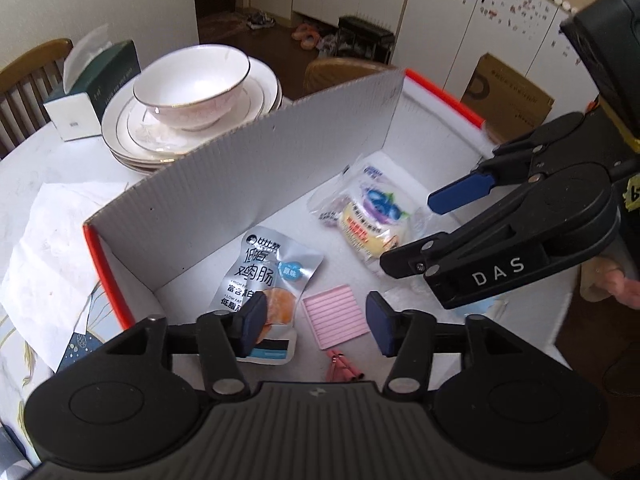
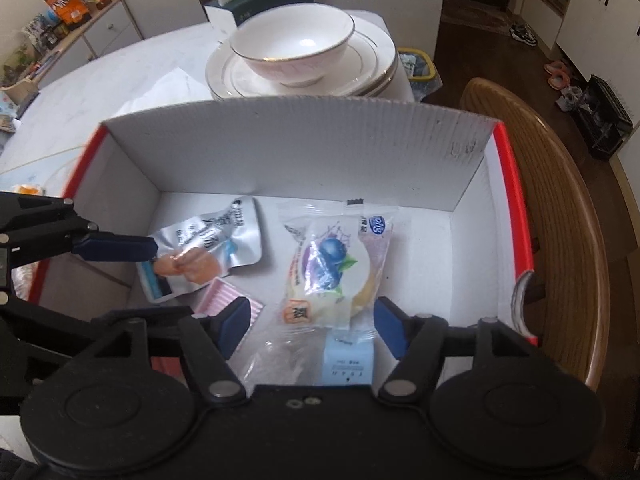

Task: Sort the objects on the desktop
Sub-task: 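Open the left gripper to drop the pink pad while the right gripper releases the bread bag, then withdraw both open grippers from the box back over the pile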

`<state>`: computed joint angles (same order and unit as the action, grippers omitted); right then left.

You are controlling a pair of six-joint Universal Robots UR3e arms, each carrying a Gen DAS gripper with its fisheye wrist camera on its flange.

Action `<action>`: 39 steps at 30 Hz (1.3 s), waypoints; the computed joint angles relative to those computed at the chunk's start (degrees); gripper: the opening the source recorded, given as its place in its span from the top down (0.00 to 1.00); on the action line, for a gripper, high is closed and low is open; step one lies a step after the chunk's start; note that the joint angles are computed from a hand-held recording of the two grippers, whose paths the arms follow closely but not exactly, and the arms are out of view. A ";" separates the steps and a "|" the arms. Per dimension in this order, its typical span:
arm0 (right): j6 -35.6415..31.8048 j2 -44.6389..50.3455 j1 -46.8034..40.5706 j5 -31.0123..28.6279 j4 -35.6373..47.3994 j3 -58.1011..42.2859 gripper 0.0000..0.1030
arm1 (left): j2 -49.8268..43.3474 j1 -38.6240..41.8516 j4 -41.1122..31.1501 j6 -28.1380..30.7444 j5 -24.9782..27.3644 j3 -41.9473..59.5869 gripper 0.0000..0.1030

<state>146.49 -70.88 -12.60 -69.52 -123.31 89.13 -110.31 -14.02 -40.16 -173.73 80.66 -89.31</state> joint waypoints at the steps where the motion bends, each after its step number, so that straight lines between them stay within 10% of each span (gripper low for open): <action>1: -0.52 -1.14 -0.48 0.77 0.31 0.71 0.34 | 0.86 -0.09 0.75 -0.35 -0.05 -0.94 0.44; 25: -1.88 -26.31 -6.50 14.40 0.39 18.45 0.25 | 24.99 5.36 7.83 -3.73 -5.36 -22.77 0.43; 39: 15.29 -27.45 9.41 9.01 -12.77 21.78 0.22 | 52.73 29.87 -8.66 14.35 -20.12 -38.02 0.28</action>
<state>161.77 -98.33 -3.20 -60.51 -136.09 110.92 -57.58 15.86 -48.82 -159.38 60.55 -127.34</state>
